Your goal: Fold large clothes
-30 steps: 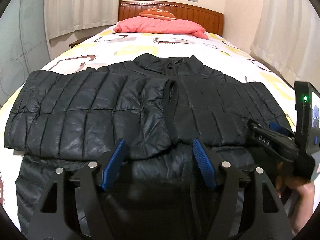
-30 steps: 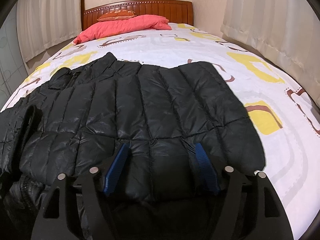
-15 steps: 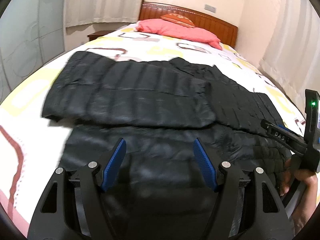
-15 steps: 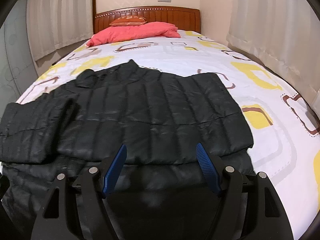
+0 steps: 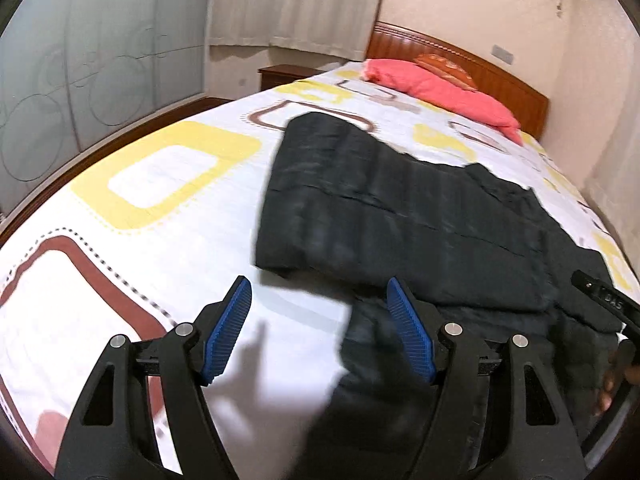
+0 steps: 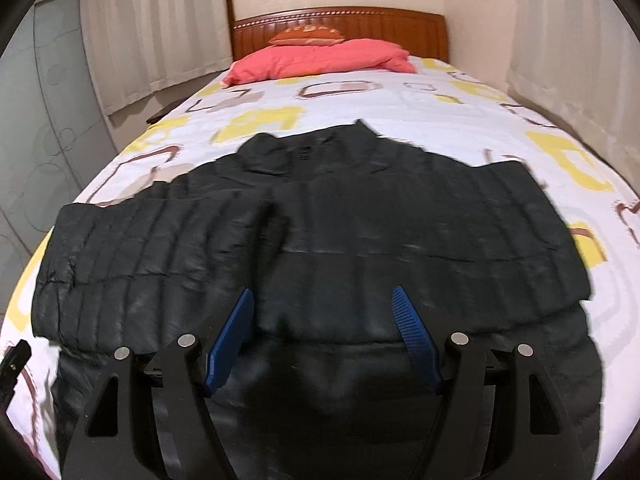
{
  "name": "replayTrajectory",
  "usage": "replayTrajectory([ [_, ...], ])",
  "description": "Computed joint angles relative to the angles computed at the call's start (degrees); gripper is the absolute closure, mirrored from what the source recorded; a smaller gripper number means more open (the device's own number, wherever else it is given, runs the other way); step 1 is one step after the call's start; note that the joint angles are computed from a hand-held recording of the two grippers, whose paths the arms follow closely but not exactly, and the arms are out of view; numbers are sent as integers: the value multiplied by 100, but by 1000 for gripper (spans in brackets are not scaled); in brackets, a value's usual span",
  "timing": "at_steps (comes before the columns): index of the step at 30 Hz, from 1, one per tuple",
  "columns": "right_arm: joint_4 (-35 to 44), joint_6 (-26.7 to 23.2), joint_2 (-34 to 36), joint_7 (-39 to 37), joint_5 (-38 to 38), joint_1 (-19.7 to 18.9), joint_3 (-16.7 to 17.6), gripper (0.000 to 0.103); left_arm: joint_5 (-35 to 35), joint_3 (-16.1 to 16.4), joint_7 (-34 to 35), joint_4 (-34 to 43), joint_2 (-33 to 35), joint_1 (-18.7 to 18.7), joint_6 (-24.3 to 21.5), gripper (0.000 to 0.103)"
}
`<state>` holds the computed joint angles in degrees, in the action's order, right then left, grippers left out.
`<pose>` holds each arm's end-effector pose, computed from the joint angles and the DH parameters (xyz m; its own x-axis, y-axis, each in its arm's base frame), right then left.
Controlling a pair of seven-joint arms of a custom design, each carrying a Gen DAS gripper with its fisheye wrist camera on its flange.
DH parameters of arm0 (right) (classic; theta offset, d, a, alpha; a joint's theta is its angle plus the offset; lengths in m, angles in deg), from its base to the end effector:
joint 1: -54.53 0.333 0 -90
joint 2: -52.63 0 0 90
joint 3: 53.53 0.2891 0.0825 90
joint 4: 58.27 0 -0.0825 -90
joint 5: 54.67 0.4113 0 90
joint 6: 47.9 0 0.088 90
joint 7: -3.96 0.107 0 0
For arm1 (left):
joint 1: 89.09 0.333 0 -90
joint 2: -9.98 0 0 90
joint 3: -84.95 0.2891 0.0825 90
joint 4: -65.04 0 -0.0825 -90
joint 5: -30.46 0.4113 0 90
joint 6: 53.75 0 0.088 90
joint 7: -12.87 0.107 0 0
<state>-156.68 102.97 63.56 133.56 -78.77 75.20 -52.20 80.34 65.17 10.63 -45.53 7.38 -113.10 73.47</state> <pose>0.6339 0.2658 0.5191 0.0172 -0.9963 -0.0841 -0.7128 0.0468 -0.6998 0.4543 -0.4052 0.5147 0.3364 -0.9306 0.1443 -0.5971 -0.3293 -0.7315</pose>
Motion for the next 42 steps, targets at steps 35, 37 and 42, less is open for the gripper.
replayTrajectory([
  [35,-391,-219,-255,-698,332,-1000,-301,85,183,408,707,1660,1405,-517,-152,33],
  [37,-375,-255,-178,-961,726,-1097,-270,81,166,478,798,1813,1543,-609,-206,33],
  [42,-622,130,-365,-696,646,-1071,-348,45,108,664,948,2186,1838,-762,-284,33],
])
